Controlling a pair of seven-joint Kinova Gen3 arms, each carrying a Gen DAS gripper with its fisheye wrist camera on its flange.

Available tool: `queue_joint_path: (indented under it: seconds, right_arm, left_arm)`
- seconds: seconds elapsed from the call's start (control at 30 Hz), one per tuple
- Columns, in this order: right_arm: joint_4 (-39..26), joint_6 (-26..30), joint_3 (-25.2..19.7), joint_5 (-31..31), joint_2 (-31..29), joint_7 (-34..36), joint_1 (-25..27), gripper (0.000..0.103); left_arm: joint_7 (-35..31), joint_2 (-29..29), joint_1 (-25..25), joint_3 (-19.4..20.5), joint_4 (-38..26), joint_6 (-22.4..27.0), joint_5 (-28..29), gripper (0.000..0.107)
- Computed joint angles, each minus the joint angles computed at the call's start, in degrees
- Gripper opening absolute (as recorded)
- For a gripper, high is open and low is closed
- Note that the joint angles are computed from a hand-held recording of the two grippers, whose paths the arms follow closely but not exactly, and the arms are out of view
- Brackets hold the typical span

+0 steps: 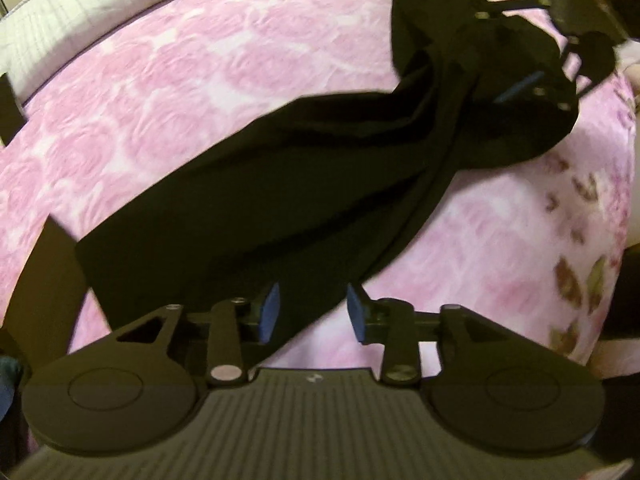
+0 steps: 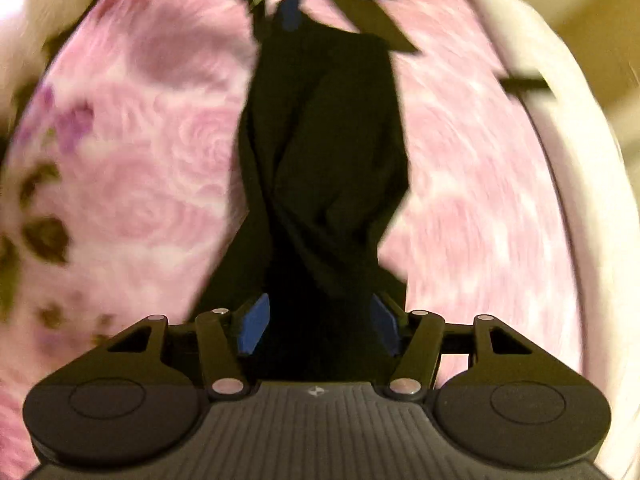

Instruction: Fold clothes

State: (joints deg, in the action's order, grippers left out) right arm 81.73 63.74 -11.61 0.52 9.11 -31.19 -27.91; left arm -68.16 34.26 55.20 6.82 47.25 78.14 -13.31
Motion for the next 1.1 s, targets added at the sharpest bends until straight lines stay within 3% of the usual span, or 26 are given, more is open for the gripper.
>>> queue_joint_path:
  seconds: [0.07, 0.1, 0.13, 0.23, 0.33, 0.4, 0.53, 0.6, 0.67, 0.7, 0.8, 0.97, 1.0, 1.03, 1.07, 1.1]
  right_arm:
    - [0.1, -1.5, -3.6, 4.6, 2.6, 2.7, 0.6, 0.058]
    - [-0.7, -0.9, -5.2, 6.8, 4.0, 2.7, 0.8, 0.037]
    - [-2.6, 0.5, -5.8, 8.1, 5.6, 1.8, 0.4, 0.009]
    - [-10.5, 6.1, -1.0, 6.4, 8.7, -4.8, -3.4, 0.005]
    - [-18.5, 8.8, 7.0, -0.4, 10.8, -11.8, -6.1, 0.004]
    - [-22.7, 9.0, 12.3, -5.0, 12.2, -16.5, -7.2, 0.004]
    - [-26.8, 7.5, 20.6, -6.8, 14.4, -25.8, -10.8, 0.004]
    - [-28.9, 6.9, 19.4, -4.9, 15.5, -30.0, -9.6, 0.004]
    - [-29.2, 5.8, 14.5, -1.2, 15.9, -31.3, -7.3, 0.004]
    - [-29.1, 5.3, 11.9, 0.8, 16.0, -31.5, -6.1, 0.004]
    - [-29.3, 3.6, 5.9, 5.6, 16.4, -32.2, -3.5, 0.004]
    - [-34.4, -1.2, 6.7, 7.6, 21.0, -34.3, -4.0, 0.004]
    - [-35.8, -2.4, 7.7, 8.0, 22.7, -35.2, -4.5, 0.007]
    - [-37.9, -2.8, 8.4, 8.7, 24.7, -36.3, -4.9, 0.021]
    - [-40.2, -2.5, 9.9, 9.9, 26.6, -38.1, -5.9, 0.027]
    - [-41.5, -2.5, 10.9, 11.3, 27.7, -40.3, -6.8, 0.032]
  left_arm:
    - [0.4, -1.7, 0.6, -0.9, 4.0, -2.1, -0.7, 0.045]
    - [0.3, -2.4, 1.5, -2.3, 5.5, -2.9, -0.4, 0.046]
    - [0.0, -2.9, 2.5, -4.5, 6.8, -3.7, 0.4, 0.048]
    - [-0.6, -4.1, 3.8, -7.9, 10.1, -5.8, 1.6, 0.052]
    - [0.1, -5.1, 1.9, -5.8, 12.7, -8.6, -0.1, 0.057]
    - [-0.4, -5.0, 2.2, -7.3, 12.9, -10.0, -0.1, 0.063]
    - [-5.8, -2.1, 5.6, -15.6, 10.0, -9.4, 3.5, 0.061]
    - [-7.6, 0.0, 5.1, -16.5, 7.1, -7.1, 3.7, 0.052]
    - [-9.2, 1.1, 3.4, -16.9, 4.9, -5.8, 5.8, 0.009]
    - [-10.0, 1.6, 2.7, -17.1, 3.5, -4.8, 6.3, 0.003]
    - [-11.8, 1.3, 1.4, -17.5, 0.3, -2.9, 5.8, 0.002]
    - [-9.7, 3.8, -5.0, -12.5, -10.8, 3.0, -5.1, 0.003]
    - [-8.5, 5.4, -5.8, -13.0, -13.5, 3.3, -7.4, 0.006]
    - [-6.5, 7.3, -6.2, -14.6, -16.2, 3.9, -9.4, 0.015]
    - [-4.2, 9.4, -6.6, -17.0, -18.8, 4.4, -10.5, 0.027]
    - [-1.8, 11.1, -7.3, -18.5, -21.5, 5.4, -10.6, 0.030]
